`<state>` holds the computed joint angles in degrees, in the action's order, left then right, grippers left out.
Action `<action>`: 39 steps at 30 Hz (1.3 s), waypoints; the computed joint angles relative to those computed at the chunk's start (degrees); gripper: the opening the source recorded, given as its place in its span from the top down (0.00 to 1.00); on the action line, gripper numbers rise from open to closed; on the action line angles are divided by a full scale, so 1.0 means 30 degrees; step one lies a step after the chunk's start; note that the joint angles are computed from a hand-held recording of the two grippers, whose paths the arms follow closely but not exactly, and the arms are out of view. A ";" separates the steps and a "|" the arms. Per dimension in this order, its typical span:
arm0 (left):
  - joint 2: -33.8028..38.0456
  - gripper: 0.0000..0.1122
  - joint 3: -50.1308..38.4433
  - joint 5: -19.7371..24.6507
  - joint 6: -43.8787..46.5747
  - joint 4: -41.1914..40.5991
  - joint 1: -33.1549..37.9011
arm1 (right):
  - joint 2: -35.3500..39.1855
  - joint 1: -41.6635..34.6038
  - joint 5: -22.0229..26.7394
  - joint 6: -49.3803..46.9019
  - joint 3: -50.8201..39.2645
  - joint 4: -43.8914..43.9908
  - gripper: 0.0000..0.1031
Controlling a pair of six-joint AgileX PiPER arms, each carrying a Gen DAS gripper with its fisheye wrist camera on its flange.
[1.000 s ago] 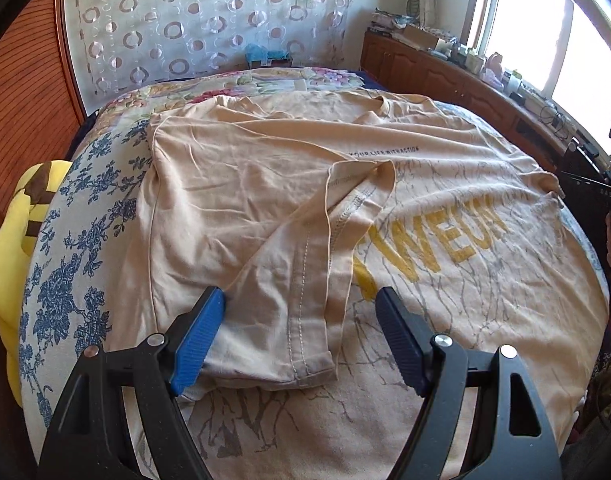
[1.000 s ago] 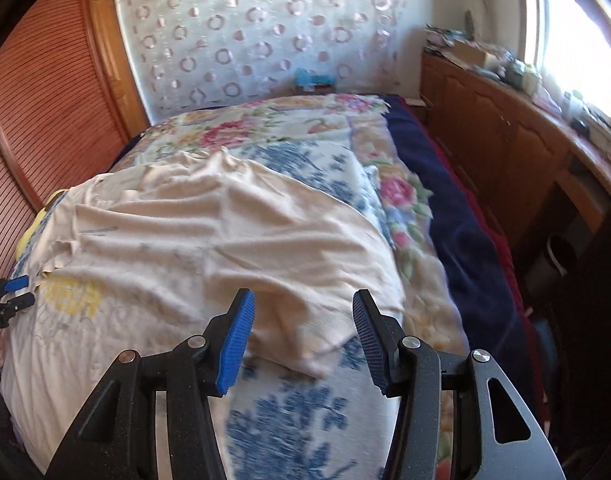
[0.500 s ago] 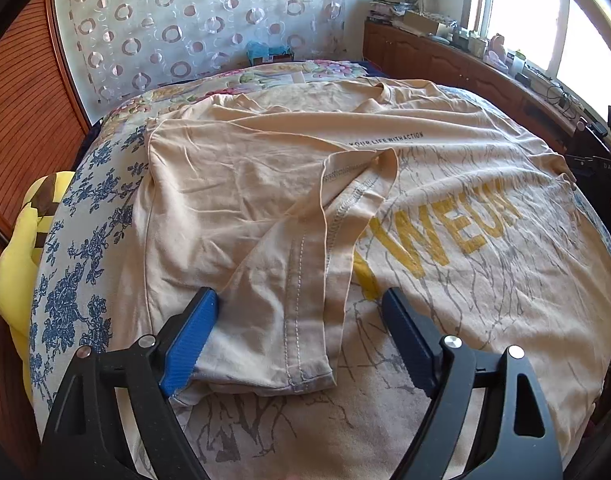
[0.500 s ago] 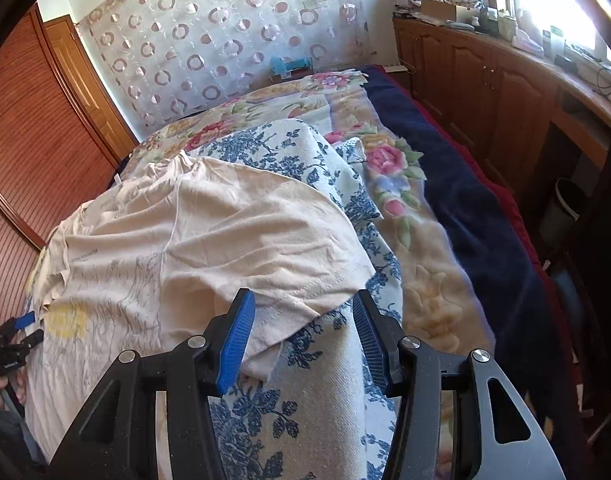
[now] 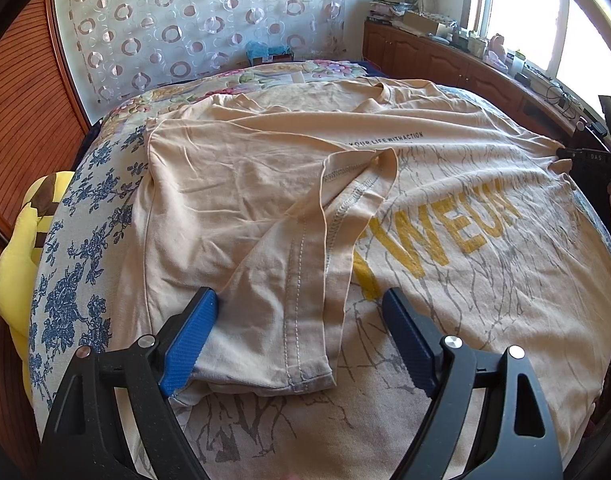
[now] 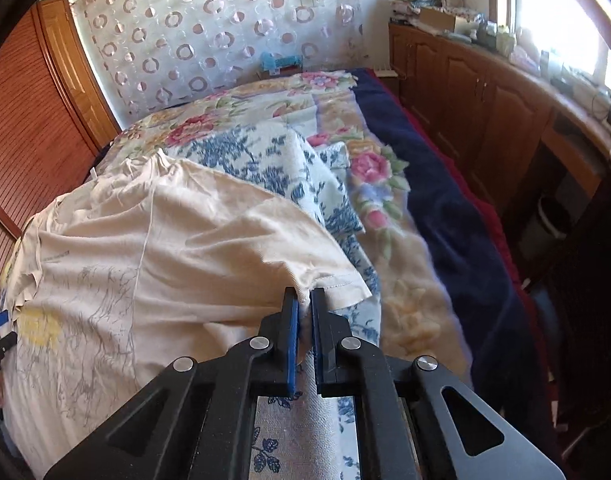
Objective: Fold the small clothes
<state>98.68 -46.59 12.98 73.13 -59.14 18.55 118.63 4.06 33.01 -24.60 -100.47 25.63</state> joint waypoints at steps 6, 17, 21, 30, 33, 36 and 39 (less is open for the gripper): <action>-0.0006 0.24 0.0012 0.0002 0.0028 -0.0011 0.0014 | -0.2471 0.1482 -0.2445 -0.1712 0.2343 0.0826 0.95; 0.0008 0.24 -0.0015 0.0016 0.0008 0.0019 0.0029 | -0.3868 0.5935 0.1061 -0.5149 0.0950 0.4395 0.51; -0.0004 0.24 -0.0018 0.0054 0.0000 0.0047 0.0055 | -0.4051 0.5766 0.0404 -0.5939 0.2186 0.4674 0.51; -0.1654 0.24 0.0430 0.1087 0.1102 -0.2074 0.0246 | 0.0101 0.5106 0.1147 0.0365 -0.1007 -0.1999 0.58; -0.2907 0.24 0.0685 0.1461 0.1080 -0.2293 -0.0063 | 0.1479 0.5193 0.2015 0.1234 -0.2656 -0.2504 0.70; -0.3635 0.24 0.0749 0.1788 0.0592 -0.2051 -0.0198 | 0.1320 0.5171 0.1979 -0.0021 -0.2370 -0.1534 0.92; -0.3857 0.24 0.0811 0.1858 0.0774 -0.2385 -0.0136 | -0.0569 0.4733 0.0751 -0.3185 0.0591 0.0944 0.96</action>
<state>87.11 -44.16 18.56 75.46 -66.30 18.15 116.93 18.26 35.27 -34.15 -98.70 28.46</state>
